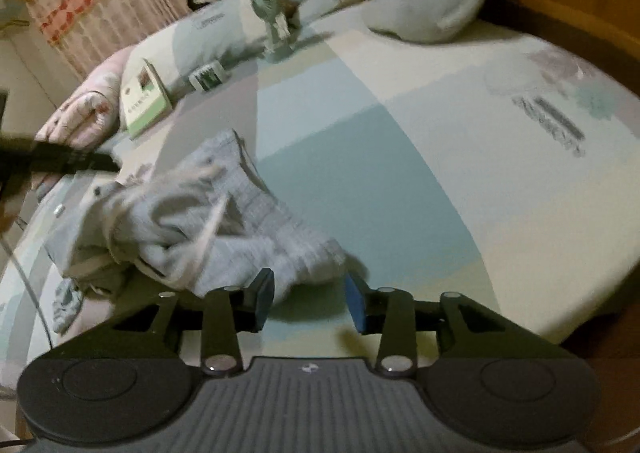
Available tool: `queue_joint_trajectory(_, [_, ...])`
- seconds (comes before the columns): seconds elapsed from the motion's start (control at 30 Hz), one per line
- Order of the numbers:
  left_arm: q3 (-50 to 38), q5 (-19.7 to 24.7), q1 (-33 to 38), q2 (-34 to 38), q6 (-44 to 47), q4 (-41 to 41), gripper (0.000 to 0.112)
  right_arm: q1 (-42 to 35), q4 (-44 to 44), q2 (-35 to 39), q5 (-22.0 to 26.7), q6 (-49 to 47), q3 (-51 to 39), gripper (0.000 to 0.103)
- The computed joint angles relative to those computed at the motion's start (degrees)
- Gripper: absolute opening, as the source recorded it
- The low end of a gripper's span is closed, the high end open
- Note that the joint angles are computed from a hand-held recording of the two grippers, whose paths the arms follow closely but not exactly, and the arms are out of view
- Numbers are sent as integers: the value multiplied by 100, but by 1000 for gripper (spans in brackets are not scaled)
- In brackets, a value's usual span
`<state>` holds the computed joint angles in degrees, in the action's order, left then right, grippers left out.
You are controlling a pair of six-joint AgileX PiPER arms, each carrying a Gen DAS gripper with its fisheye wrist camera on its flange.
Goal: Fold clothes
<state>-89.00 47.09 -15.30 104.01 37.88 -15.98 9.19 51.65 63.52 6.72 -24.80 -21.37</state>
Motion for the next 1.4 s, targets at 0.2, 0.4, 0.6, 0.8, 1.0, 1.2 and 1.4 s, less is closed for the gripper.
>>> queue_joint_trajectory(0.2, [2292,-895,233,-1653,823,-458,60,-334,1464,745,804,-2226,-965,61])
queue_joint_trajectory(0.4, [3543,-1264,320,-2174,718,-595,63,-1068,1343,2592,2517,-2397,-2831,68])
queue_joint_trajectory(0.6, [4231,-1829,298,-2322,592,-714,63,-1121,404,4255,3421,-1459,-4915,74])
queue_joint_trajectory(0.8, [4289,-2057,320,-2316,610,-763,63,-1199,-111,5939,4350,-769,-6916,74])
queue_joint_trajectory(1.0, [4296,-2170,366,-2138,964,-1400,63,-1203,692,7160,5082,-1217,-8387,93])
queue_joint_trajectory(1.2, [4172,-2302,202,-1824,519,-1118,63,-995,682,8217,5382,-813,-10214,93])
queue_joint_trajectory(1.4, [4131,-2248,362,-1634,772,-1448,63,-1033,445,9174,6117,-581,-12079,91])
